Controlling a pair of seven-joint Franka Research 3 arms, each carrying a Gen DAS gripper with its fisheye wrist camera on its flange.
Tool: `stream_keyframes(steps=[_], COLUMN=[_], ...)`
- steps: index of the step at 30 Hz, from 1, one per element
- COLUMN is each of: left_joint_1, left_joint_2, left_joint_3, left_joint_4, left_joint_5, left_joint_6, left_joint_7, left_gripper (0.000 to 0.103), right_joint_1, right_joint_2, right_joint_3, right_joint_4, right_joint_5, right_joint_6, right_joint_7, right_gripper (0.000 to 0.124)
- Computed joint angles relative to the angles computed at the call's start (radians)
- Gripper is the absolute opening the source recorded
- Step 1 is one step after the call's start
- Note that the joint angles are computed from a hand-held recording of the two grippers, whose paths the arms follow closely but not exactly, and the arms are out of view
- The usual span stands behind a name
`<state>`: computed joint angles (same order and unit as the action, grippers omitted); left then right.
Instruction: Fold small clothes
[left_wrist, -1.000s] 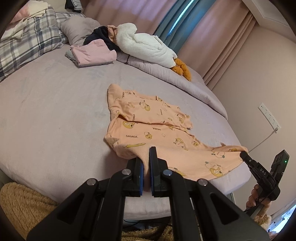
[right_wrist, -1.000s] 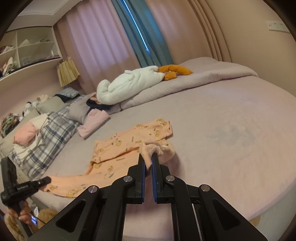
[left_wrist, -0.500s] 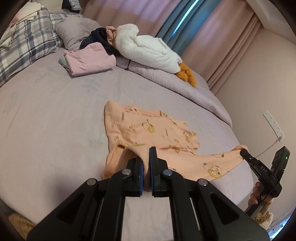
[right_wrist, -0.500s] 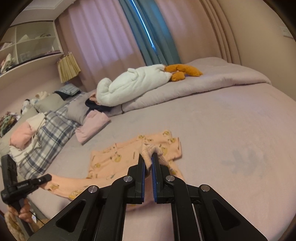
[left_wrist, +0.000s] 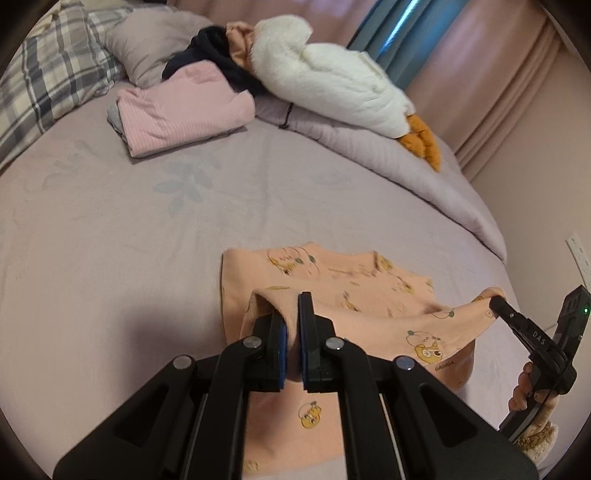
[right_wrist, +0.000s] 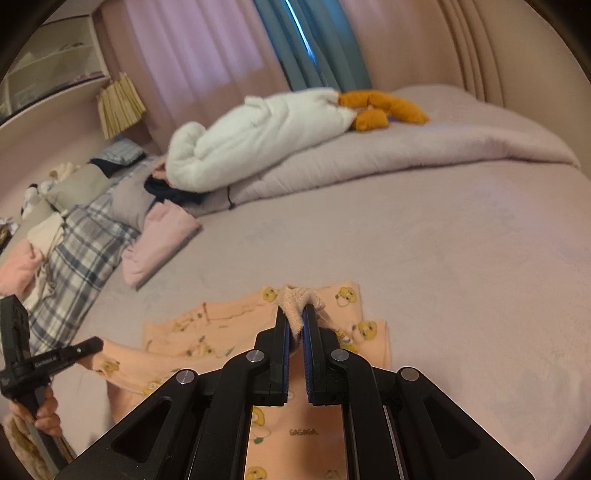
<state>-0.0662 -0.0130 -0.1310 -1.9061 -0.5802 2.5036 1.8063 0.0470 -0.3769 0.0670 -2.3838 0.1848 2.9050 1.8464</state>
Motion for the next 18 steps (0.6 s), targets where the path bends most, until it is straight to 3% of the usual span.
stream_keyframes(steps=[9, 18], left_joint_1=[0.026, 0.056], left_joint_2=[0.219, 0.317], left_joint_3=[-0.04, -0.075], left_joint_4=[0.211, 0.286], left_joint_5=[0.174, 0.264], left_joint_6=[-0.04, -0.09], left_joint_7=[-0.147, -0.232], left_gripper=[0.005, 0.009], right_joint_1=[0.022, 0.021], right_joint_2=[0.17, 0.306], right_joint_3=[-0.053, -0.089], right_joint_4=[0.137, 0.297], right_joint_5=[0.043, 0.056], right_joint_6=[-0.089, -0.272], right_joint_7=[-0.029, -0.015], right_gripper=[0.008, 0.008])
